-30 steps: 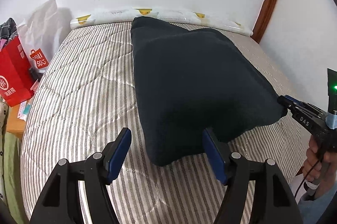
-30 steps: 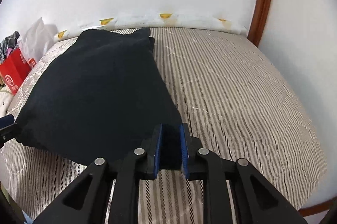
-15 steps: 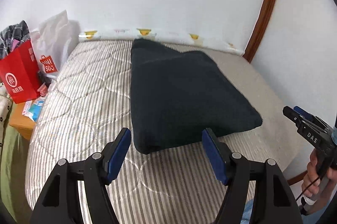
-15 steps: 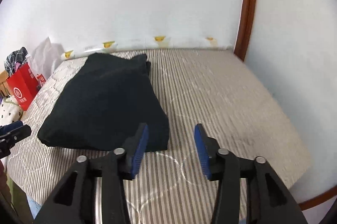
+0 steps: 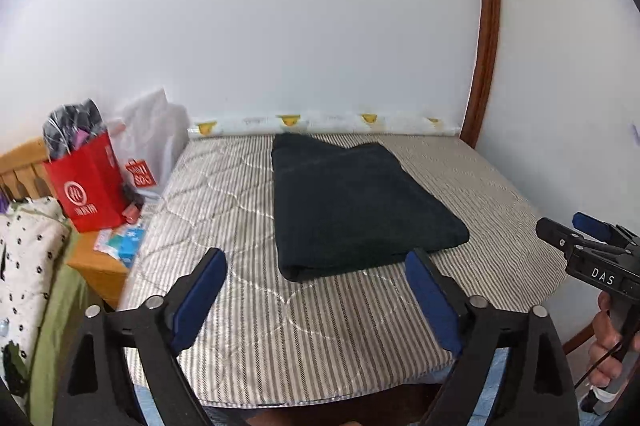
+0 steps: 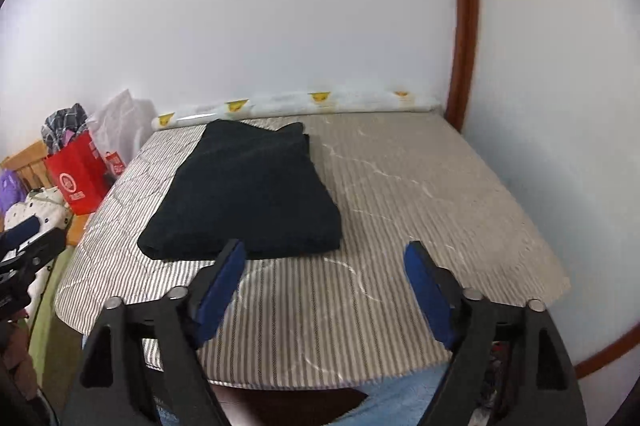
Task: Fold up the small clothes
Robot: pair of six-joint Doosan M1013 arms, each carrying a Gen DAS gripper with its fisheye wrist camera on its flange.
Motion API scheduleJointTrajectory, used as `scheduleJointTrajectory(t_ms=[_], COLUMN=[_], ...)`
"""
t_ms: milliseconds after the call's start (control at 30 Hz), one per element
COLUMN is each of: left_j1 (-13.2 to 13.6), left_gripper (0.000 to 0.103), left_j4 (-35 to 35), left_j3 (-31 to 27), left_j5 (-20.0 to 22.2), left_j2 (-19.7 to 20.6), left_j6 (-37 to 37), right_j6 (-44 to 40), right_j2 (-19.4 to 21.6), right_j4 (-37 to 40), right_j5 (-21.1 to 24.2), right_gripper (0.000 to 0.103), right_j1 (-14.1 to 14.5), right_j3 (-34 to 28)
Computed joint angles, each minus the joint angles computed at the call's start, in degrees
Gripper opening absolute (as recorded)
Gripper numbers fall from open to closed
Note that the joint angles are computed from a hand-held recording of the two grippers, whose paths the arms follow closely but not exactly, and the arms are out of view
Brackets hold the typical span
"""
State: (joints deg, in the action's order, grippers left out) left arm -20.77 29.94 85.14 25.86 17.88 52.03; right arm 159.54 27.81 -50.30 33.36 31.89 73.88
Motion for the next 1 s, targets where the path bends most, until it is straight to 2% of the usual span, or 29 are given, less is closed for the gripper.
scheduleJointTrajectory(t_ms=[67,233,533,700,1000], left_j1=[-0.3,-0.7,-1.4,-1.6,-1.5], left_gripper=[0.097,0.098,0.098,0.098,0.098], left_j4=[1.9,1.5,2.7,5.5,6.1], left_j3=[0.4,0.9,0.7,1.0,1.0], left_j5=[0.4,-0.7,0.8,1.2,1.6], left_j2=[-0.6,-1.2,-1.2,-1.5,-1.4], left_j6=[-2.0,-2.5,-3.9,-7.1,-8.7], right_j6=[2.3,6.6,11.1,10.3,10.1], right_j2=[-1.1,-2.7,-4.3,-4.0,-4.0], right_j4=[-1.7,-6.7,-10.2,-10.1,-9.8], right_j5=[0.2,1.1,0.7,1.7,2.2], right_gripper=[0.095,0.103,0.103,0.103,0.103], right_j1=[0.3,0.9,0.9,1.1,1.2], right_j3=[1.5,4.1,6.4,6.1,6.0])
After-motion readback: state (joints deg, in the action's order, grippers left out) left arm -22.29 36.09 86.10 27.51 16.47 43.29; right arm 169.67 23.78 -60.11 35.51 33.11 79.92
